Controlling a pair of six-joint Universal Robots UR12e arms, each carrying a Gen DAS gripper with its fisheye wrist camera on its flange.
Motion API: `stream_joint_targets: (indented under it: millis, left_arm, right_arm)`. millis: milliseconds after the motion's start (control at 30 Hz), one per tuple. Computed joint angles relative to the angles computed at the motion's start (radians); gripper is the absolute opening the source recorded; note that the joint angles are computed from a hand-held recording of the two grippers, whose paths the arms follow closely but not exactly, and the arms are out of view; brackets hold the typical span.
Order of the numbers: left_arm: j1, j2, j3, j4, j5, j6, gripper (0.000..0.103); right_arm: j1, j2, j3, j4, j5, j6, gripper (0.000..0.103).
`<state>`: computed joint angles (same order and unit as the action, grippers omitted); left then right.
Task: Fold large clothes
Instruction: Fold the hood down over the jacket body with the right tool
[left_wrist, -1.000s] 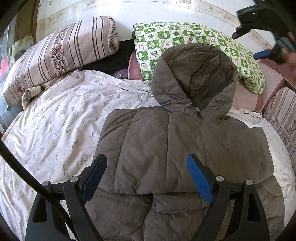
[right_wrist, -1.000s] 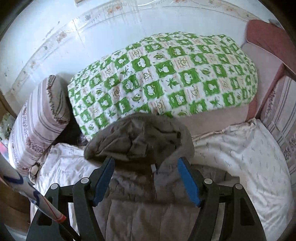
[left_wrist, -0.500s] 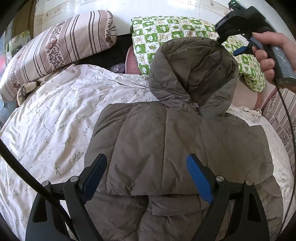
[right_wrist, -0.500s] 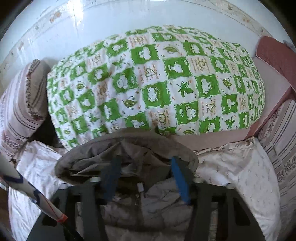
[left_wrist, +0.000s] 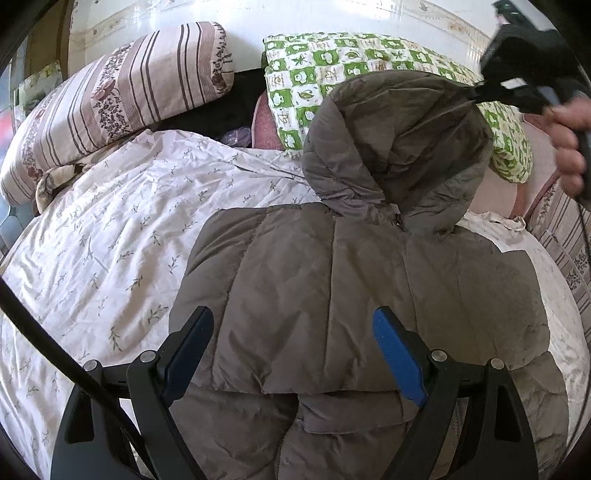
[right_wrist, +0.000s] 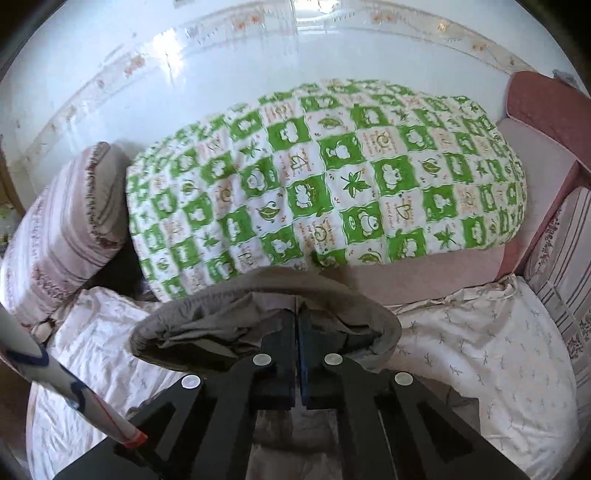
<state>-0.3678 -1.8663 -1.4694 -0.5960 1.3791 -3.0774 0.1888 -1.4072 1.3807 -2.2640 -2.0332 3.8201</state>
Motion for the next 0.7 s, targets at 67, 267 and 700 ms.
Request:
stream_joint_targets:
  millis: [67,267,700]
  left_arm:
    - [0.002,0.001,0.0,0.002,0.001,-0.004,0.087]
    - [0.012,0.004,-0.002,0.008,-0.003,-0.032,0.087]
    - [0.015,-0.001,0.001,0.008,0.027,-0.073,0.087]
  right_arm:
    - [0.013,-0.021,0.023,-0.024,0.006,0.008,0.001]
    - [0.085,-0.101,0.134,-0.111,0.01,0.016,0.001]
    - [0.205,-0.202,0.405,-0.131,0.033,0.202,0.001]
